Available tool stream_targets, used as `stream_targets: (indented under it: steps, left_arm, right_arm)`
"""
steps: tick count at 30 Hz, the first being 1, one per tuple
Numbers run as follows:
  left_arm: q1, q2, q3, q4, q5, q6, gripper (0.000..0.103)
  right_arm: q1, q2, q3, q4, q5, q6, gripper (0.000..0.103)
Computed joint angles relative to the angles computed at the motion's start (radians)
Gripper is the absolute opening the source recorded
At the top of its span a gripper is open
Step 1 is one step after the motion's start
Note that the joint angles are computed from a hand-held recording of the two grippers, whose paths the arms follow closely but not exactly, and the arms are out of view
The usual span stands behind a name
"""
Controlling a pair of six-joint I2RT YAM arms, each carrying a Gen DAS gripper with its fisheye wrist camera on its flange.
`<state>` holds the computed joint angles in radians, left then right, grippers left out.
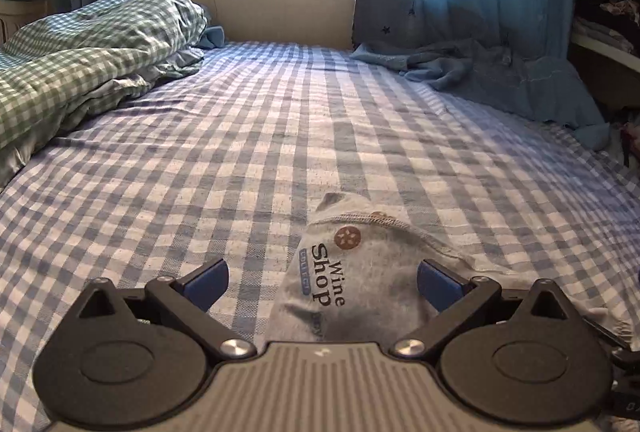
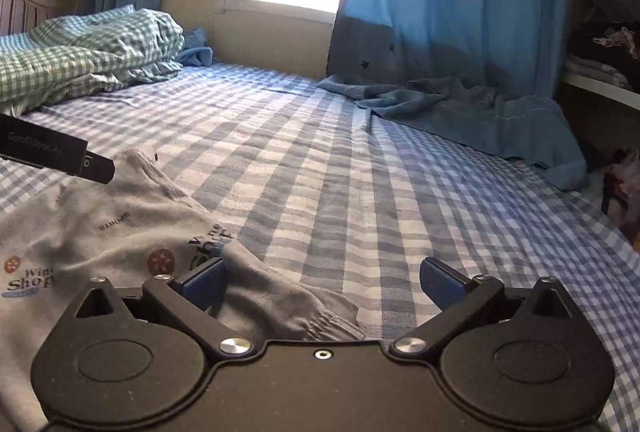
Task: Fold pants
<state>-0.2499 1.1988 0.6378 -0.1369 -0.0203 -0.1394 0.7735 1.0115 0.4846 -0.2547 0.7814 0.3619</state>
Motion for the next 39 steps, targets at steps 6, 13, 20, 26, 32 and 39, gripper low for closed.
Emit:
stream_targets:
  steps: [6, 13, 20, 26, 32, 39]
  left_arm:
    - [0.057, 0.105, 0.005, 0.048, 0.043, -0.028, 0.102]
    - [0.126, -0.233, -0.097, -0.109, 0.098, 0.053, 0.102]
    - [0.339, -0.494, -0.196, -0.391, 0.247, 0.161, 0.102]
    - [0.445, -0.654, -0.258, -0.478, 0.314, 0.274, 0.102]
    - [0.507, -0.712, -0.287, -0.497, 0.371, 0.298, 0.102]
    - [0.507, -0.728, -0.296, -0.498, 0.370, 0.299, 0.102]
  right_arm:
    - [-0.150, -0.141, -0.129, 0.072, -0.197, -0.015, 0.102]
    - [0.170, -0.326, -0.081, -0.254, 0.081, 0.251, 0.102]
    - [0.581, -0.080, 0.042, -0.721, 0.197, 0.888, 0.102]
    - [0.654, -0.020, 0.065, -0.826, 0.153, 1.148, 0.102]
    - [0.712, 0.038, 0.072, -0.879, 0.157, 1.281, 0.102]
    - [0.678, -0.030, 0.037, -0.822, 0.133, 1.234, 0.102]
